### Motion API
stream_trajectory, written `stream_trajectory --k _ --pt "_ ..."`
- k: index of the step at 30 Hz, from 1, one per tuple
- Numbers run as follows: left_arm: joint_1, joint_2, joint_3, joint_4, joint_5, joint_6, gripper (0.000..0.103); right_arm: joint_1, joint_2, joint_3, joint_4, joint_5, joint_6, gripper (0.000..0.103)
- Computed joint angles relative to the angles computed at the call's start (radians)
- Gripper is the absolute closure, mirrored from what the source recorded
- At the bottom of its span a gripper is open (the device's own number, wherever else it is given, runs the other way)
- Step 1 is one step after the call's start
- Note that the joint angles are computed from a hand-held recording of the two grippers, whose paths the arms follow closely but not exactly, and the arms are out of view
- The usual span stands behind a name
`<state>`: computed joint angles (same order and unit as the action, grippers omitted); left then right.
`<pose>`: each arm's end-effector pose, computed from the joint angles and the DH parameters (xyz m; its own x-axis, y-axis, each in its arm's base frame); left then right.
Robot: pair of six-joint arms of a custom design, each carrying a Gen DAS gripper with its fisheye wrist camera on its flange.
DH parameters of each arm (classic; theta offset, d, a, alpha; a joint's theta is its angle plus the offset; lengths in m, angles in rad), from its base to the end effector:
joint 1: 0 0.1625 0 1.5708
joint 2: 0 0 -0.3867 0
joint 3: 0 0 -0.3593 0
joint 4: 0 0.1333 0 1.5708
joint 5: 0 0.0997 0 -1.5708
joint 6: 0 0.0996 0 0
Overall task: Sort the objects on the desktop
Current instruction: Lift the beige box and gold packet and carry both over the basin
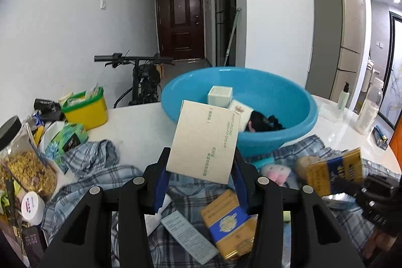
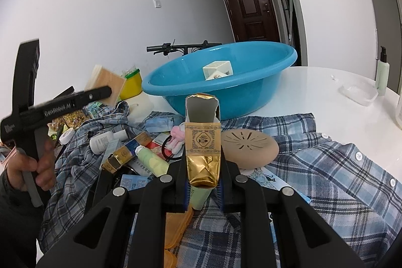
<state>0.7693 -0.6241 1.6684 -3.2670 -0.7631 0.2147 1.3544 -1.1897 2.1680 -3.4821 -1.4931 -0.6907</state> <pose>-0.2993 -0.5755 0.0836 -0.6558 0.3049 -0.6906 0.7275 0.4995 -0.4704 0.0339 -0.5026 0.2444 -0.8423 -0.2524 0.4762 -0.5303 0.5458 -0.6487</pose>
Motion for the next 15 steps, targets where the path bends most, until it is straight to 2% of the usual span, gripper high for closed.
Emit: stream_trajectory --k 3,15 --pt "-0.013 0.011 -0.035 0.012 0.006 0.007 0.055 -0.004 -0.004 0.002 0.002 0.009 0.000 0.087" --pt "-0.040 0.086 -0.227 0.068 -0.043 0.088 0.055 -0.010 -0.006 0.001 0.009 0.021 0.003 0.087"
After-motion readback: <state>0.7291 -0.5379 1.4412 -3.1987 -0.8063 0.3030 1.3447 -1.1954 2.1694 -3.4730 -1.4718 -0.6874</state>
